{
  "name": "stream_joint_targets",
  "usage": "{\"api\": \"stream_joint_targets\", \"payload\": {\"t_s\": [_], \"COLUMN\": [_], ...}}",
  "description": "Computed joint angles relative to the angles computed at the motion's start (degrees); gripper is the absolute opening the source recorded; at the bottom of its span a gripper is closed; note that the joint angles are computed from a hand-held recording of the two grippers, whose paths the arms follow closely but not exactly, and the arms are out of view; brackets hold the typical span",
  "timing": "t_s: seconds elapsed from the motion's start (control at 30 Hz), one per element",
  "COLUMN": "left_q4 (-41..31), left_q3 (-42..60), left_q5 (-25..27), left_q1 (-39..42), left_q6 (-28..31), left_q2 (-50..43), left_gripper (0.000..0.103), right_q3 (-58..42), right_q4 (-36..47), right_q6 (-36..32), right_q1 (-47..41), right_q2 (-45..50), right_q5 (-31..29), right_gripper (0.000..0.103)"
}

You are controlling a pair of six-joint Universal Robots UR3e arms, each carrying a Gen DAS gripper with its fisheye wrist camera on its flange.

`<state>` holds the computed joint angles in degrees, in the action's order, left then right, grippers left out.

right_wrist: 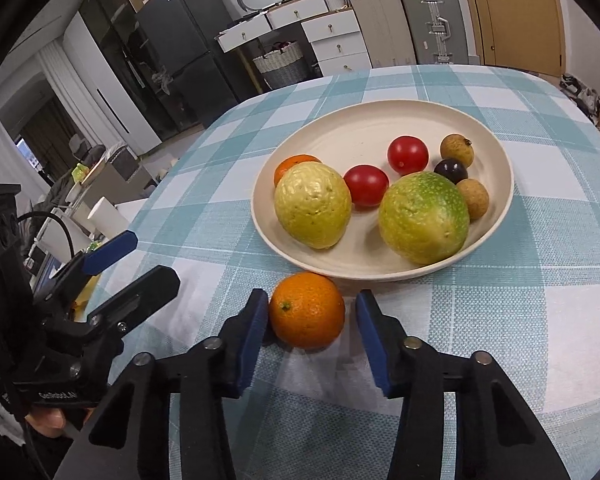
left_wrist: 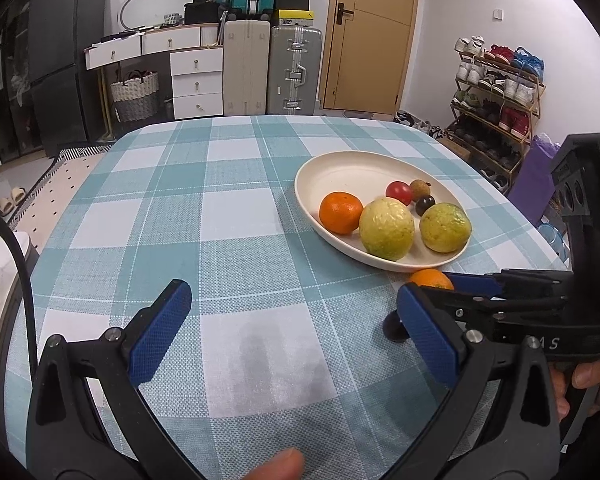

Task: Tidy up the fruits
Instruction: 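Withdraw both tools and move the right tool to the orange, then grasp the orange with the right tool while the left tool grasps the dark plum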

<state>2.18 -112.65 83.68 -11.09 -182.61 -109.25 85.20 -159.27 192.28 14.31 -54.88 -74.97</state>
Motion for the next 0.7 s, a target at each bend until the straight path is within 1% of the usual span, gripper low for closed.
{"api": "stream_joint_targets", "payload": {"t_s": [0.2,0.3,0.47,0.53,0.6,0.7], "left_q4": [-0.4,-0.9,-4.1,-5.2,-6.2,-8.8], "left_q3": [0.3,0.3,1.9,2.9,4.3,6.6], "left_q5": [-0.2,-0.9,-2.5,-2.5,-1.6,0.6], "left_q1": [-0.2,-0.2,-1.4,-2.4,-3.8,-5.9], "left_q6": [0.0,-0.1,0.3,0.4,0.7,1.0], "left_q2": [-0.2,-0.1,-0.5,-1.2,-2.2,-3.3], "left_gripper": [0.103,0.103,0.103,0.103,0.103,0.103], "right_q3": [2.4,7.0,17.0,20.7,22.8,24.6], "right_q4": [-2.2,-5.3,-11.4,-13.6,-14.2,-13.9], "right_q6": [1.2,0.9,-0.3,-0.3,-0.7,-2.5], "right_q1": [-0.3,-0.8,-2.5,-3.8,-5.1,-5.5], "right_q2": [-1.1,-4.0,-10.1,-12.1,-13.6,-15.5], "right_q5": [0.2,-0.2,-2.3,-2.0,-1.4,-3.0], "right_gripper": [0.038,0.038,0.038,0.038,0.038,0.038]}}
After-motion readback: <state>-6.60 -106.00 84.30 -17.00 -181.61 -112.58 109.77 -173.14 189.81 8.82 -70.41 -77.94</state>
